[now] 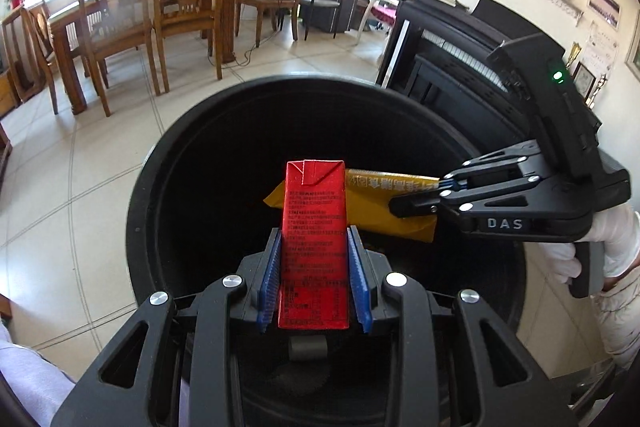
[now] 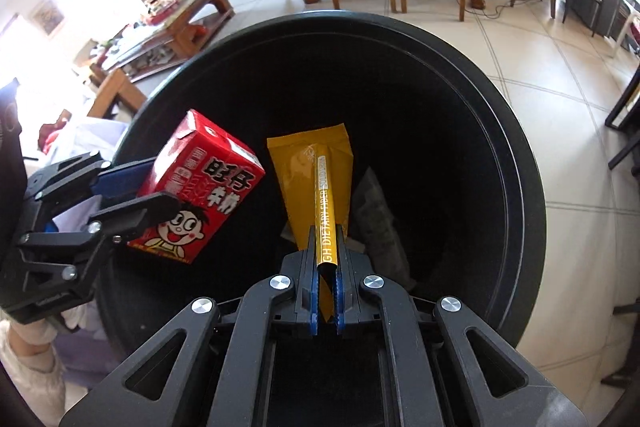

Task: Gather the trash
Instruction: 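Open both tools to drop the red box and yellow wrapper into the bin, then move both open tools back over the table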

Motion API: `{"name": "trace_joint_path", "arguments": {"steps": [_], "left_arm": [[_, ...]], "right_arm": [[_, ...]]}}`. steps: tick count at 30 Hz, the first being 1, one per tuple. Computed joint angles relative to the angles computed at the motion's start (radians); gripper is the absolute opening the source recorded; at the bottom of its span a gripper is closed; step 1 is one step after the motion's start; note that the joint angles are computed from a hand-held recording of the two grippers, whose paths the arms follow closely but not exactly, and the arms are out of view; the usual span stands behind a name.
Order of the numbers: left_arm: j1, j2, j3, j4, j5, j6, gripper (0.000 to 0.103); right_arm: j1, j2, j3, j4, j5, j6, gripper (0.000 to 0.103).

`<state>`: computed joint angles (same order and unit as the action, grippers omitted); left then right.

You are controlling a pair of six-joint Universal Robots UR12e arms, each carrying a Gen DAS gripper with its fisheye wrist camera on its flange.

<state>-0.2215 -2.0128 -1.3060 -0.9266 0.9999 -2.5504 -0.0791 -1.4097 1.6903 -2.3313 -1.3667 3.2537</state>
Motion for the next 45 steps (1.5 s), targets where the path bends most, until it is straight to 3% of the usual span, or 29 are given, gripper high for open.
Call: {"name": "trace_joint_path", "arguments": {"steps": [9, 16, 23, 26, 29, 33, 41, 43, 45], "left_arm": [[-0.017, -0.009, 0.007, -0.007, 0.049, 0.027, 0.032], [-0.030, -0.013, 0.012, 0.007, 0.084, 0.028, 0.034], [-0.024, -0.012, 0.009, 0.022, 0.066, 0.015, 0.034], [-0.015, -0.009, 0.006, 0.026, 0.033, 0.003, 0.042], [-0.006, 0.006, -0.021, 0.067, 0.014, -0.008, 0.057], [0.017, 0.033, -0.060, 0.130, -0.025, -0.046, 0.060], [0.087, 0.117, -0.189, 0.411, -0.058, -0.201, 0.095], [0.110, 0.139, -0.219, 0.471, -0.064, -0.245, 0.098], [0.133, 0.158, -0.241, 0.512, -0.068, -0.281, 0.098]], "right_arm": [[0.013, 0.022, -0.013, -0.014, -0.017, -0.019, 0.007], [0.014, 0.027, -0.015, -0.025, -0.008, -0.025, 0.017], [0.014, 0.024, -0.008, -0.045, 0.007, -0.023, 0.028], [0.014, 0.022, -0.005, -0.053, 0.009, -0.019, 0.031], [0.009, 0.018, 0.000, -0.072, 0.026, -0.007, 0.039], [0.014, 0.002, 0.026, -0.134, 0.033, 0.014, 0.040], [0.043, -0.020, 0.043, -0.291, 0.061, 0.056, 0.077], [0.061, -0.015, 0.029, -0.302, 0.066, 0.055, 0.087], [0.078, -0.008, 0.015, -0.317, 0.076, 0.050, 0.091]]}}
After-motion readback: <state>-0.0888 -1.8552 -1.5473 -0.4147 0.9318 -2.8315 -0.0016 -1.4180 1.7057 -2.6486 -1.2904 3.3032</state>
